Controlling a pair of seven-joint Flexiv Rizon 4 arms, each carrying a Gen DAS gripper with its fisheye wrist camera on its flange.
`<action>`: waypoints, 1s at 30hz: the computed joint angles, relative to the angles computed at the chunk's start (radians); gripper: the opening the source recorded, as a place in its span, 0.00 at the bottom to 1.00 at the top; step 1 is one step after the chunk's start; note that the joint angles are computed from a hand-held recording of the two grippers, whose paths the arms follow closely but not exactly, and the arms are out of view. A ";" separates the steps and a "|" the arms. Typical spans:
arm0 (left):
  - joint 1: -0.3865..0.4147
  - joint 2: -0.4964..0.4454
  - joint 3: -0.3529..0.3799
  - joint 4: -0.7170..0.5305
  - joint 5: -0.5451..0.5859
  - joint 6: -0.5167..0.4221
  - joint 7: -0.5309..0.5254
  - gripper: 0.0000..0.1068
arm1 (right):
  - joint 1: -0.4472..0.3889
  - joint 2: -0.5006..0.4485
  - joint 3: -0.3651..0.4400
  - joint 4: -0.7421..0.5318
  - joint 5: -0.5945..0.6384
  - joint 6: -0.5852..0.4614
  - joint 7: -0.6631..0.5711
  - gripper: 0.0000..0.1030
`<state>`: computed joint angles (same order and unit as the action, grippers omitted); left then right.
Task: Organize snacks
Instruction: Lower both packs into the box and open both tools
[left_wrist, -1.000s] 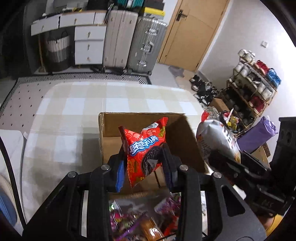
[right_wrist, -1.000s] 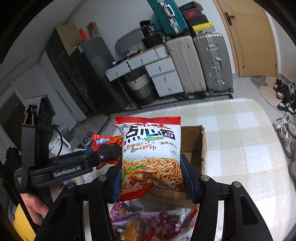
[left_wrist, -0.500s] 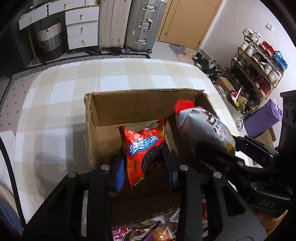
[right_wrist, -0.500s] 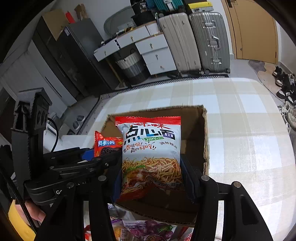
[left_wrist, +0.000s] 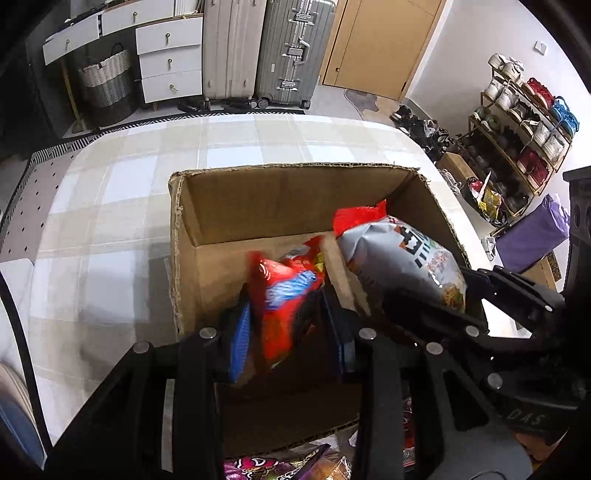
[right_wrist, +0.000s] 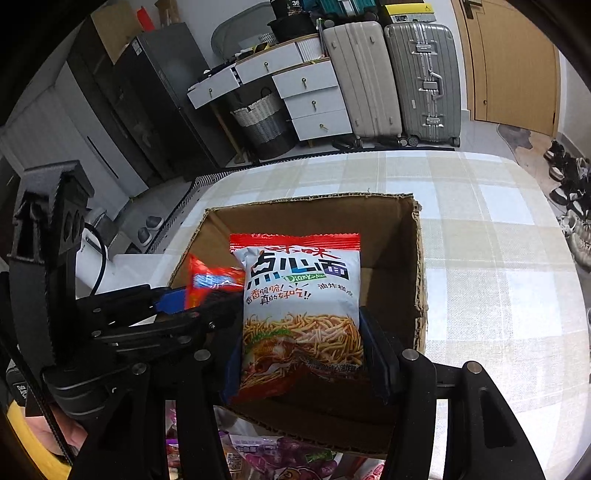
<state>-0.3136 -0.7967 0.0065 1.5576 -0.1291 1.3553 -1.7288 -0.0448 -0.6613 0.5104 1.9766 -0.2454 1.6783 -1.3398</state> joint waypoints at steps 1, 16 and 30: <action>0.002 0.000 -0.002 0.000 0.000 -0.001 0.002 0.30 | 0.012 0.005 -0.014 0.003 0.002 0.003 0.003 0.54; 0.005 0.038 -0.001 0.055 0.003 0.023 0.003 0.30 | 0.092 0.029 -0.091 0.013 0.012 0.013 0.026 0.54; -0.080 0.154 0.074 0.182 0.043 0.117 -0.097 0.44 | 0.052 0.111 -0.084 0.122 -0.044 0.138 0.078 0.54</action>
